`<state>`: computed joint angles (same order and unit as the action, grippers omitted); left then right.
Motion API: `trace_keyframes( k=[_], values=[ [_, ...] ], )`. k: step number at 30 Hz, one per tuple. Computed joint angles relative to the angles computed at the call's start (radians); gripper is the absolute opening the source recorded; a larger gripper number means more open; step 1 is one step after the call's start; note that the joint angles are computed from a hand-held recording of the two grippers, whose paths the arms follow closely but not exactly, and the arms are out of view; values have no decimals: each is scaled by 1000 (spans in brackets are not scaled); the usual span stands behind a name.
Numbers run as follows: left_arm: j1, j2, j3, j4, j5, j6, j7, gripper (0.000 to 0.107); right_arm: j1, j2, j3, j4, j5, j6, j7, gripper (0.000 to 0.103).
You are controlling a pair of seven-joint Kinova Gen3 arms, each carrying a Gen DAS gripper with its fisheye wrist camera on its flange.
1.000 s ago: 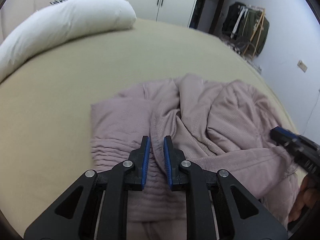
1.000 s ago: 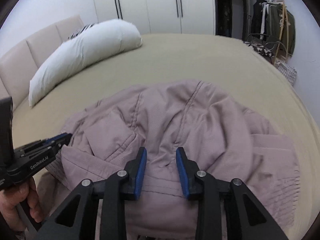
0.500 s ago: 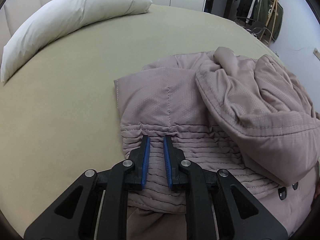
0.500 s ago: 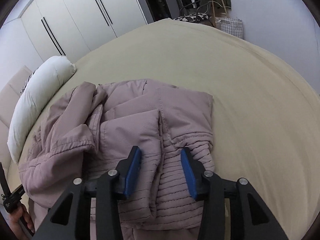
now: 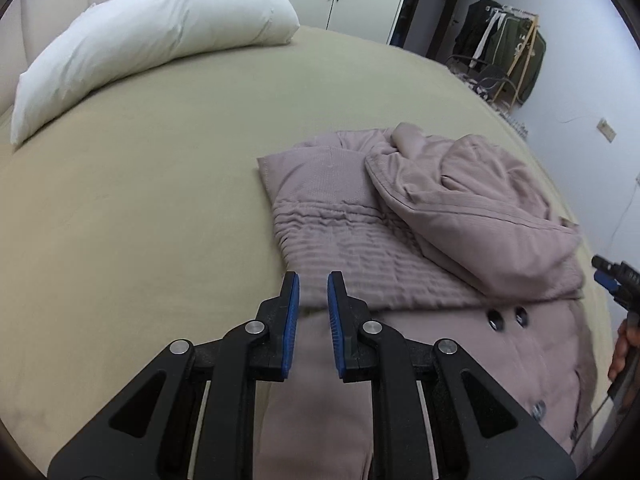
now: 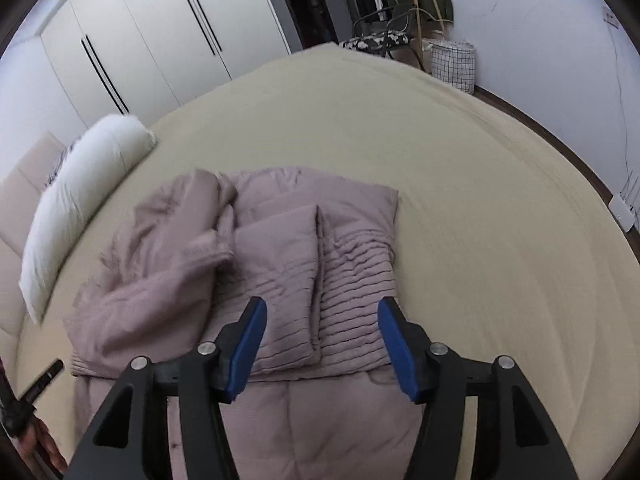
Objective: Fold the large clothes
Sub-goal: 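Grasp the coat hem with both grippers at the bed edge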
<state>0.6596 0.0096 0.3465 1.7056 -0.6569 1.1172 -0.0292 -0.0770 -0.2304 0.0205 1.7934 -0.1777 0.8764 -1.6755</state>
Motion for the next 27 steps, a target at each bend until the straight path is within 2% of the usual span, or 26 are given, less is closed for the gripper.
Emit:
trace_keyframes(
  k=[1, 3, 4, 5, 7, 9, 12, 16, 19, 22, 27],
  values=[
    [10, -37, 8, 15, 21, 8, 11, 18, 14, -44, 6, 2, -38, 18, 28, 78],
    [16, -109, 53, 43, 55, 40, 53, 47, 74, -111, -6, 7, -113, 72, 110, 92],
    [24, -150, 84, 61, 60, 54, 90, 73, 88, -157, 6, 18, -153, 113, 150, 95],
    [20, -188, 131, 74, 67, 74, 124, 82, 97, -203, 21, 34, -180, 153, 191, 96],
    [25, -258, 221, 79, 121, 147, 186, 82, 84, -294, 64, 70, -201, 235, 237, 100],
    [53, -321, 262, 102, 197, 176, 267, 82, 23, -383, 125, 90, -168, 316, 217, 102],
    [48, -400, 368, 124, 319, 201, 366, 82, -92, -514, 206, 115, -68, 438, 102, 102],
    [3, -456, 519, 127, 454, 188, 460, 82, -145, -654, 281, 103, 16, 601, -20, 102],
    [-59, -473, 619, 146, 538, 135, 487, 82, -93, -685, 355, 79, 12, 715, 28, 101],
    [-71, -521, 630, 216, 607, 18, 505, 82, -18, -676, 407, 65, 13, 789, 105, 96],
    [-103, -543, 631, 268, 665, -54, 434, 82, 109, -630, 495, 45, 15, 864, 268, 94]
  ],
)
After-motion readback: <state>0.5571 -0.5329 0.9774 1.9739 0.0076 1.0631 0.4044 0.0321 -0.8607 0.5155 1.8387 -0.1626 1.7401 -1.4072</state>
